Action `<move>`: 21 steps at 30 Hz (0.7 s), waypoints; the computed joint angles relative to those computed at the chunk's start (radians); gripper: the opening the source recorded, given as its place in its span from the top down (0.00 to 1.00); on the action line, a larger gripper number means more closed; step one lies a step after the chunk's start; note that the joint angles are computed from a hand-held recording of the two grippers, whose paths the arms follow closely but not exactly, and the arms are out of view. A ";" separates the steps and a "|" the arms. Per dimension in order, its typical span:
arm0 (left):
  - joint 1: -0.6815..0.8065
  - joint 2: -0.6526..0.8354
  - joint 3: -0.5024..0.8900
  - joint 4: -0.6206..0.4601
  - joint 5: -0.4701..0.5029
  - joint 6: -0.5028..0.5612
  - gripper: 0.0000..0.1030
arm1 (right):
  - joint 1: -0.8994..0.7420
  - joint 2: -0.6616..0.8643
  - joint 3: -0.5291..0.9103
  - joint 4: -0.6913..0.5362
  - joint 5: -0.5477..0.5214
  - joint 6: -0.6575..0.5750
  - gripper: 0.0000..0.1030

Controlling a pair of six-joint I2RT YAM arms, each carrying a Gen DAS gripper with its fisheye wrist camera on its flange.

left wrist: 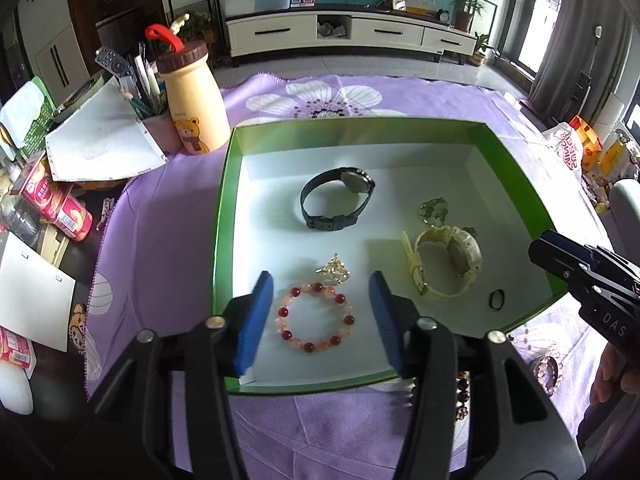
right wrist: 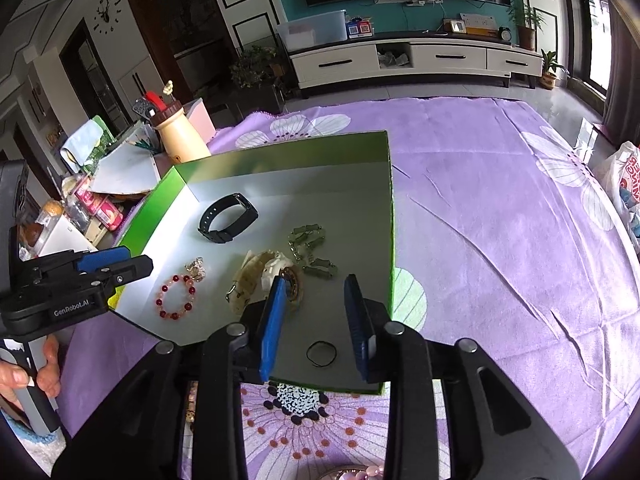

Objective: Organize jewelry
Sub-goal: 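Carry the red bracelet and silver ring into the green box and open both grippers, then grasp the brown wooden bead bracelet with the left gripper while the right gripper grasps the pink bead bracelet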

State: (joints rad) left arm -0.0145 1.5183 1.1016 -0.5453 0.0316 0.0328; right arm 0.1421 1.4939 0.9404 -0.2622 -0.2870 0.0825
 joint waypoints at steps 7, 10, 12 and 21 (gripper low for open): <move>-0.024 -0.139 -0.077 0.019 0.021 -0.005 0.38 | -0.063 -0.145 -0.091 -0.014 -0.082 -0.037 0.70; -0.034 -0.207 -0.115 0.010 0.038 -0.008 0.38 | -0.094 -0.216 -0.136 -0.039 -0.107 -0.058 0.70; -0.038 -0.249 -0.140 0.002 0.053 -0.011 0.38 | -0.116 -0.258 -0.165 -0.060 -0.125 -0.077 0.70; -0.070 -0.379 -0.240 -0.070 0.082 -0.021 0.38 | -0.145 -0.396 -0.273 -0.146 -0.119 -0.150 0.70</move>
State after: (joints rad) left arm -0.0843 1.1392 0.8616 -0.6157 0.1139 0.0119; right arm -0.0032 1.0981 0.6675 -0.4082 -0.4064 -0.0679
